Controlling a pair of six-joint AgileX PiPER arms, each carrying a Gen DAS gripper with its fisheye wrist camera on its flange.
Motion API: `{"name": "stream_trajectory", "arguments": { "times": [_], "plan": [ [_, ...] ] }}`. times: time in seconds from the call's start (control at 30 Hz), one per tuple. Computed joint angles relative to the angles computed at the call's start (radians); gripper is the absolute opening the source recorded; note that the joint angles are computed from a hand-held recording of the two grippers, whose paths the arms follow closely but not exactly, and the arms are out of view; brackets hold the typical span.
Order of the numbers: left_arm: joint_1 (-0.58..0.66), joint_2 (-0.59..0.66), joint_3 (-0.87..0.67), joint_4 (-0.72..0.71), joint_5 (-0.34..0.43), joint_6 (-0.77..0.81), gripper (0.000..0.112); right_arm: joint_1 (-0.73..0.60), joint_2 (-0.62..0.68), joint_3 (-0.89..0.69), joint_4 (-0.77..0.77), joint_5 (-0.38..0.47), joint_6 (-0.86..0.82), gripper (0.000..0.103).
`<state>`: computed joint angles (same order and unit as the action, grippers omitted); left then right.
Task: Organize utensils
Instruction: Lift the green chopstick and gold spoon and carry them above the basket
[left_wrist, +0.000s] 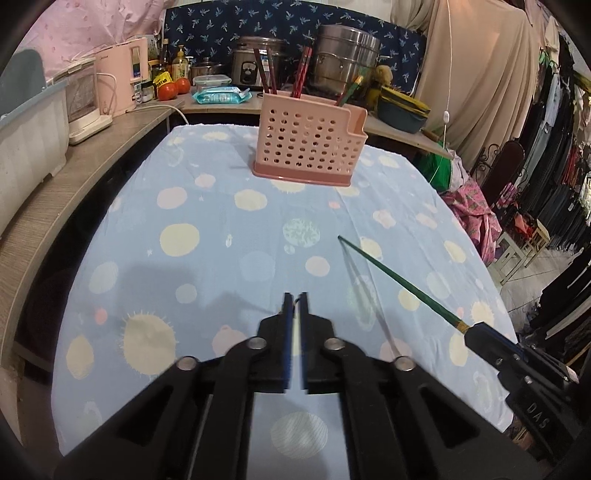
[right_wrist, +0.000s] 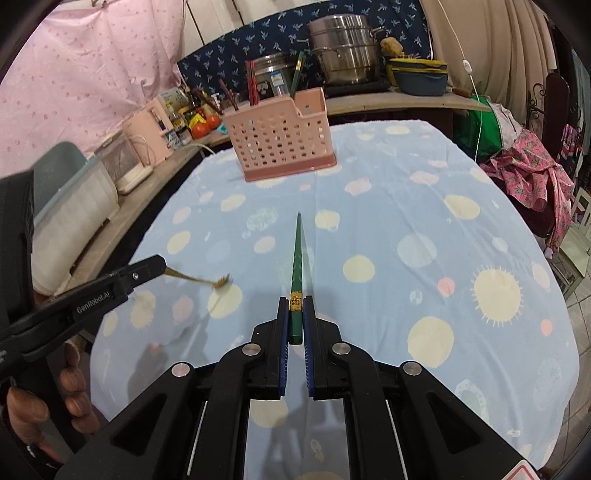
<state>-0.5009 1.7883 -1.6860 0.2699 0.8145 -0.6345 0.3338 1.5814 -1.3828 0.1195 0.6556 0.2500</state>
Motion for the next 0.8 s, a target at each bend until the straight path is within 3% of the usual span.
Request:
{"name": "stream_trajectory", "arguments": {
  "times": [0.47,0.8],
  "plan": [
    [0.029,0.022,-0.124,-0.037,0.044,0.070,0.001,-0.093,0.042,-0.223,0.102,0.035,-0.076,0.007],
    [0.074,0.123,-0.366,-0.113,0.124,0.169,0.001,-0.139,0.174,-0.484,0.128,0.079,-0.092,0.007]
  ]
}}
